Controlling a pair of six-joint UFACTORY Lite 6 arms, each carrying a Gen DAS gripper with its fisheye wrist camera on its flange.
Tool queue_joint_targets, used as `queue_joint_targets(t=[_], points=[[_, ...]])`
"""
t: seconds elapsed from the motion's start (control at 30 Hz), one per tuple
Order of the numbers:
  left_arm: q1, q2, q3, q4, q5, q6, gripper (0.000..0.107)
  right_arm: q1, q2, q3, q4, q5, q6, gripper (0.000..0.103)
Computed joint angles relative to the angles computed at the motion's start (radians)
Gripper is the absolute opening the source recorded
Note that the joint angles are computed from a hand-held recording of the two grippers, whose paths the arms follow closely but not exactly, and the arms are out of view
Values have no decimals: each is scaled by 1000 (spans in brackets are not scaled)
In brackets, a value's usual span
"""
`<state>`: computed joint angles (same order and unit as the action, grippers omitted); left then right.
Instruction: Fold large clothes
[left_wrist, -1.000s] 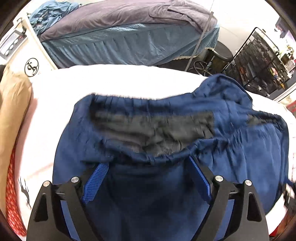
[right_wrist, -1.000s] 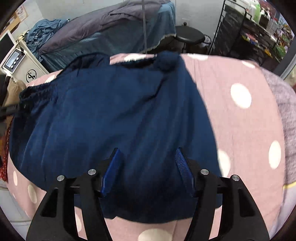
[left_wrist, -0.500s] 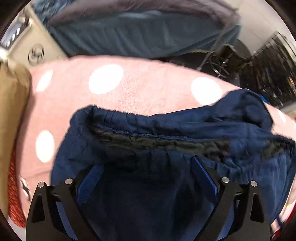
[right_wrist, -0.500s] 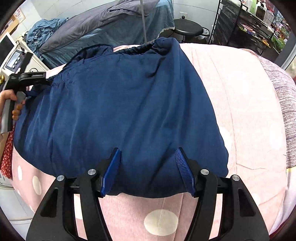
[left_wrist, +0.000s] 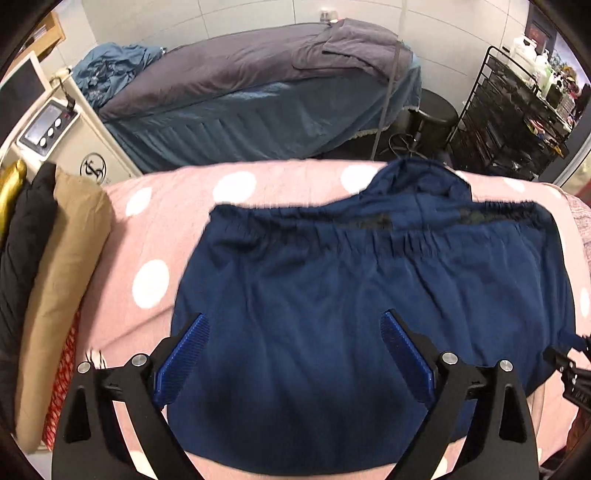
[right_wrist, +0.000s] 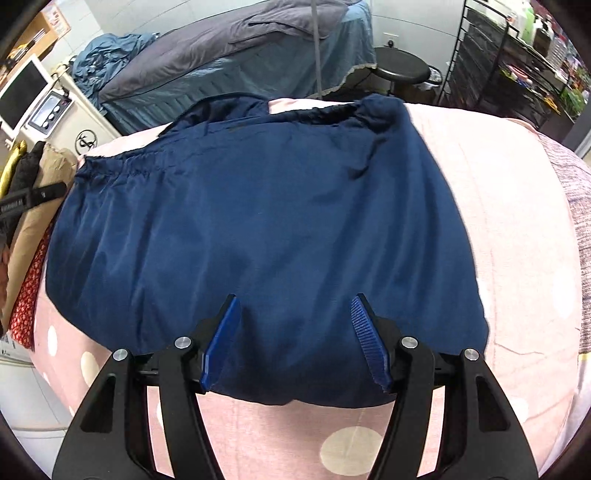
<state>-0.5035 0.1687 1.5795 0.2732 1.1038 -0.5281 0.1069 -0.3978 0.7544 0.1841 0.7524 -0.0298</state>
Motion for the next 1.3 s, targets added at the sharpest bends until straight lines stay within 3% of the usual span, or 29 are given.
queue_joint_targets(t=[0.33, 0.4, 0.53, 0.73, 0.9, 1.03, 1.2, 1.3], points=[[47, -37, -269, -24, -87, -4, 92, -21, 45, -29, -51, -30, 22, 65], [75, -6, -299, -34, -119, 10, 98, -46, 78, -36, -57, -55, 5, 65], [147, 33, -347, -113, -211, 72, 98, -66, 182, -15, -47, -80, -3, 72], [151, 40, -301, -121, -174, 105, 98, -33, 237, 25, -104, -75, 80, 75], [177, -185, -413, -161, -169, 121, 96, -196, 100, 13, 135, -6, -192, 75], [234, -401, -560, -183, -121, 108, 96, -442, 71, 50, 260, 72, -441, 78], [359, -598, -711, -228, -49, 126, 96, -728, 344, 189, 411, 158, -691, 78], [398, -663, -755, -243, -15, 124, 96, -789, 530, 292, 478, 227, -732, 78]])
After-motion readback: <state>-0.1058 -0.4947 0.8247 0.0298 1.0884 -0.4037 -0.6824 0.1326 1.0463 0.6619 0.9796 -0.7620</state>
